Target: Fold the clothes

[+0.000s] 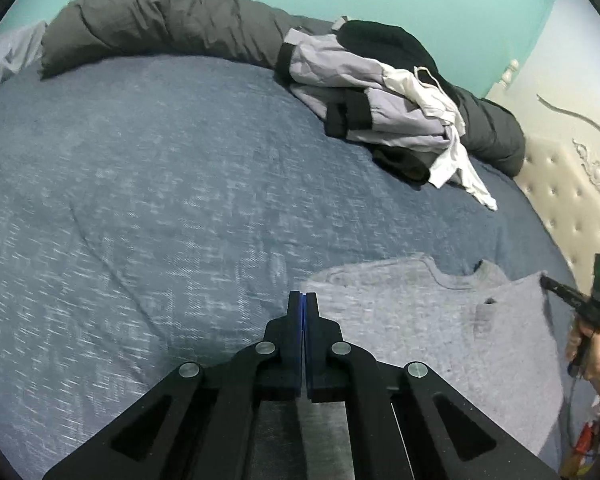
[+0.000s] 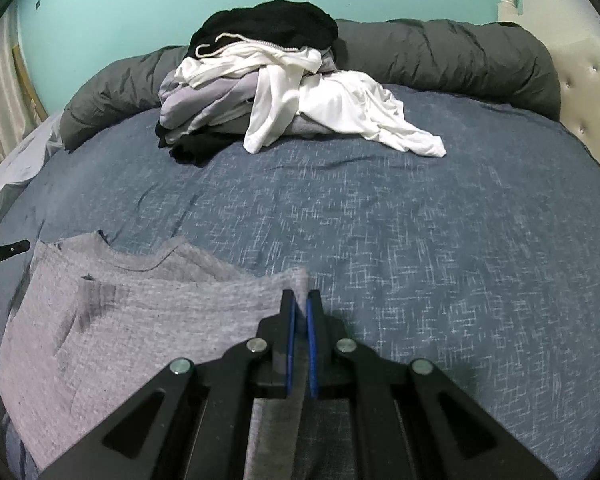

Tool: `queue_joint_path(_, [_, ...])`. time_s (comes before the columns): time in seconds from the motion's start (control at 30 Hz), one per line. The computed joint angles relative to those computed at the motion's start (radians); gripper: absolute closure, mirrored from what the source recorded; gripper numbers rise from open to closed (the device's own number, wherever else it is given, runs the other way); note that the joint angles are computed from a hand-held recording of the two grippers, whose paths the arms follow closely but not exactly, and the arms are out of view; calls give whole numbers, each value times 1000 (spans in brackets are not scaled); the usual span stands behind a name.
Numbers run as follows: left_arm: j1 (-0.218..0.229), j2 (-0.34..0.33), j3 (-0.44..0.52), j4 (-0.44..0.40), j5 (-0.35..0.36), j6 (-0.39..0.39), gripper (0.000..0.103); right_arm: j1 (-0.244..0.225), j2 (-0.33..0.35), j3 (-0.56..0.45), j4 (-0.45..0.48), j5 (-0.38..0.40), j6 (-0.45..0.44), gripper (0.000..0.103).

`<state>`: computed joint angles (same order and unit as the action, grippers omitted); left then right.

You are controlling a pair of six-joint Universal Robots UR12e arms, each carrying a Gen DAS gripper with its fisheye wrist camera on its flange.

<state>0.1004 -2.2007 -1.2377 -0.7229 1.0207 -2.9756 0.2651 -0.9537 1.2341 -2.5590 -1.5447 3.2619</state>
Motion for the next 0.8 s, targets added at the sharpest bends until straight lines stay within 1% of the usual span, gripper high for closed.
queue_joint_path(0.13, [-12, 1, 5, -41, 30, 31, 103, 5, 2, -4, 23, -26, 10, 97])
queue_joint_path(0.23, [-17, -2, 12, -54, 54, 26, 101, 10, 4, -6, 23, -45, 5, 94])
queue_joint_path(0.3, [-20, -4, 16, -63, 68, 18, 96, 12, 5, -8, 27, -60, 0, 92])
queue_joint_path(0.33, [-21, -5, 18, -65, 77, 15, 89, 13, 5, -9, 27, -67, -1, 90])
queue_joint_path(0.37, [-20, -5, 18, -64, 81, 12, 83, 13, 5, -9, 25, -72, 2, 86])
queue_joint_path(0.4, [-20, -5, 17, -63, 81, 11, 81, 13, 5, -9, 22, -76, 5, 80])
queue_joint_path(0.47, [-19, -3, 15, -63, 83, 11, 79, 13, 3, -6, 15, -74, 2, 75])
queue_joint_path(0.53, [-18, -3, 15, -65, 89, 10, 77, 10, 2, -5, 19, -65, 0, 75])
queue_joint_path(0.6, [-15, -3, 16, -64, 80, 2, 69, 6, 4, -10, 37, -44, 11, 74])
queue_joint_path(0.63, [-14, -4, 17, -66, 75, 1, 60, 3, 5, -13, 48, -30, 19, 73])
queue_joint_path(0.67, [-14, -5, 19, -68, 71, 0, 55, 1, 7, -16, 60, -19, 26, 73])
queue_joint_path(0.8, [-17, -13, 30, -94, 66, 15, 54, -5, 14, -22, 86, 19, 47, 73])
